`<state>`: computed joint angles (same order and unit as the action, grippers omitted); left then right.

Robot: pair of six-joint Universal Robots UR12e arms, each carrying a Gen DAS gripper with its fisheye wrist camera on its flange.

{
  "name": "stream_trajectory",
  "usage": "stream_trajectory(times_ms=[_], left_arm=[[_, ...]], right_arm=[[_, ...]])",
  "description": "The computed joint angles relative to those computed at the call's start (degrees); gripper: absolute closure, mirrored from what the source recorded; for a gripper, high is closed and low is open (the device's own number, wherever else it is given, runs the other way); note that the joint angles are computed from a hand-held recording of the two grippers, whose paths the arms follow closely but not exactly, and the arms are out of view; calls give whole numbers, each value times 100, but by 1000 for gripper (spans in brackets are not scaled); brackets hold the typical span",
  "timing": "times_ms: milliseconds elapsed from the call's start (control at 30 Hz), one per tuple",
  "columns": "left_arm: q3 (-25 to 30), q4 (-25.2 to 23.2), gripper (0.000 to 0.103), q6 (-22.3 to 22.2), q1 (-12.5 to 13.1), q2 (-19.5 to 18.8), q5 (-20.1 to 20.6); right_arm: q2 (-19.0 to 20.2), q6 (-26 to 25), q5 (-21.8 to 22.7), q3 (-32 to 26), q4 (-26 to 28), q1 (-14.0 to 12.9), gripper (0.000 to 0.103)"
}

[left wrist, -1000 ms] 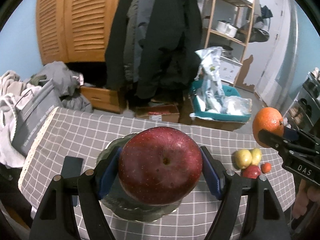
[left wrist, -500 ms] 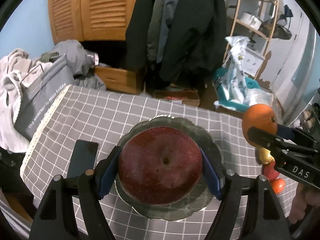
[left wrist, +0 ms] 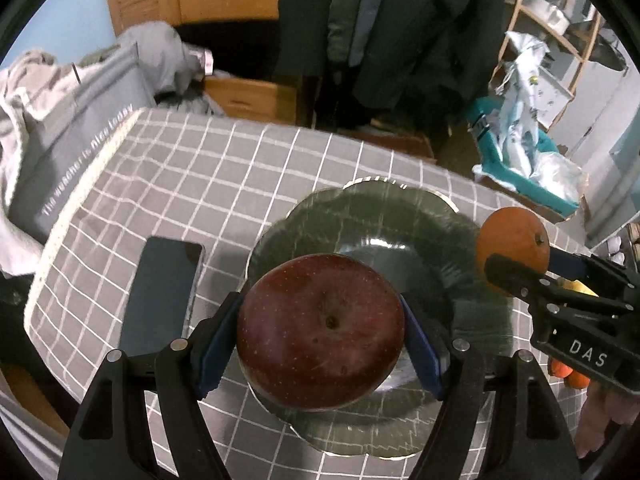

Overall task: Organize fruits
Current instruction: 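Carry the red apple with the left tool while the right tool carries the orange over the bowl, then lower the apple into the glass bowl and open the left tool while the right tool releases the orange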

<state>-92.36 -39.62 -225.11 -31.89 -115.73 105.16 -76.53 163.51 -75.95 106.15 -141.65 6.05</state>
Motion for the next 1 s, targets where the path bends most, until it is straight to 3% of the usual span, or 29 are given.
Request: stream_trajectory(times_ms=[400,833,1000], left_arm=[[-16,-178,25,-153,160,-198,-603],[63,-430,25,-96,208,-320,-876],[88,-289,24,-3,145,-287,-559]], right_arm=[[199,22,-28,-125,330,37,41],[243,123,77,-175,407,15,41],[248,165,172,-197,432,-2,41]])
